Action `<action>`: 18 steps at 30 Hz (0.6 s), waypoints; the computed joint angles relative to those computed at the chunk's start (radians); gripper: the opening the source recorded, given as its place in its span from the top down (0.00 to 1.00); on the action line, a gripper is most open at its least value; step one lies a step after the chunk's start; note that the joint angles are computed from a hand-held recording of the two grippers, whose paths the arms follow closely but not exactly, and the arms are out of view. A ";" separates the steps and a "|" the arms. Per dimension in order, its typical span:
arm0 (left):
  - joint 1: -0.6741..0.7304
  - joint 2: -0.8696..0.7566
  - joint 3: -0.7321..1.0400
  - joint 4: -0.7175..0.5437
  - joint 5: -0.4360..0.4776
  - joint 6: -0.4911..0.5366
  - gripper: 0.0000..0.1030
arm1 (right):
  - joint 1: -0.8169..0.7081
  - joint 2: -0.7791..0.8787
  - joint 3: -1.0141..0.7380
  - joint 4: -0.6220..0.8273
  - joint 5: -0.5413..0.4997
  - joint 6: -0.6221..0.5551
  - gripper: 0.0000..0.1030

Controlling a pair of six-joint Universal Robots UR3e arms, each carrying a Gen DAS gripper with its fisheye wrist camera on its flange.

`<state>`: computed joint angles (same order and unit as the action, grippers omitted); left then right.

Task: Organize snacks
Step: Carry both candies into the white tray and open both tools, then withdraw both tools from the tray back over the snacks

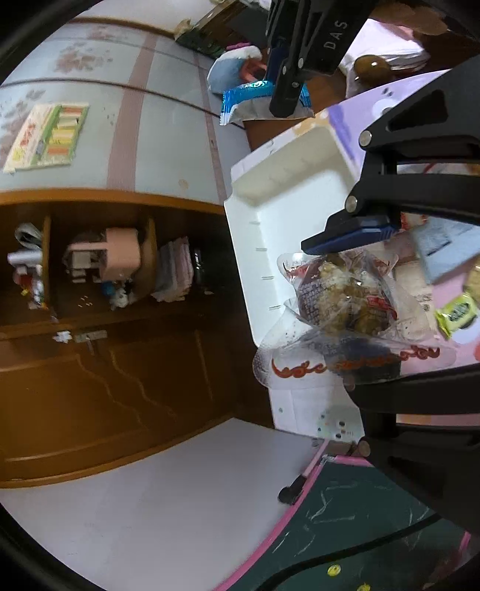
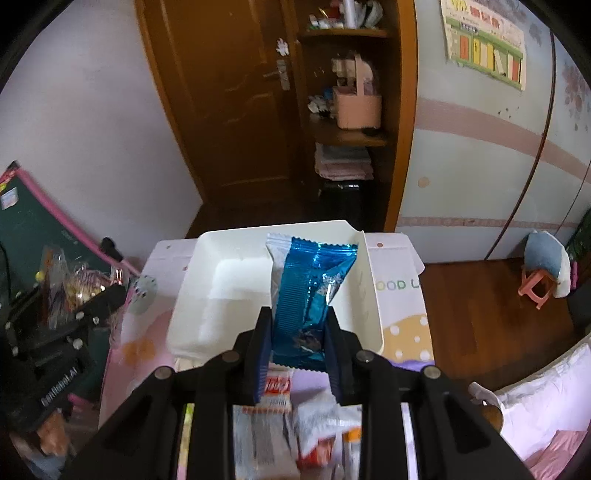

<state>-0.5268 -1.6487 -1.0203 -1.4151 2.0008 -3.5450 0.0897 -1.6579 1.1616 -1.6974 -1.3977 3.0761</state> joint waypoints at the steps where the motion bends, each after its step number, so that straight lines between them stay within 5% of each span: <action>1: 0.022 -0.012 -0.021 0.031 -0.018 0.008 0.59 | 0.006 0.031 -0.003 -0.017 -0.006 0.011 0.75; 11: 0.144 -0.128 -0.239 0.264 -0.131 0.042 0.58 | 0.063 0.287 0.007 -0.091 -0.036 0.077 0.73; 13: 0.173 -0.124 -0.272 0.278 -0.199 0.053 0.23 | 0.064 0.310 0.018 -0.089 -0.024 0.082 0.63; 14: 0.186 -0.116 -0.294 0.288 -0.230 0.055 0.16 | 0.066 0.315 0.027 -0.092 -0.023 0.082 0.57; 18: 0.212 -0.092 -0.340 0.304 -0.274 0.073 0.09 | 0.069 0.296 0.097 -0.177 -0.055 0.083 0.34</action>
<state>-0.3151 -1.7405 -1.3603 -1.1111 1.7273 -3.4717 0.1588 -1.3623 1.2583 -1.8742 -1.4529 3.1593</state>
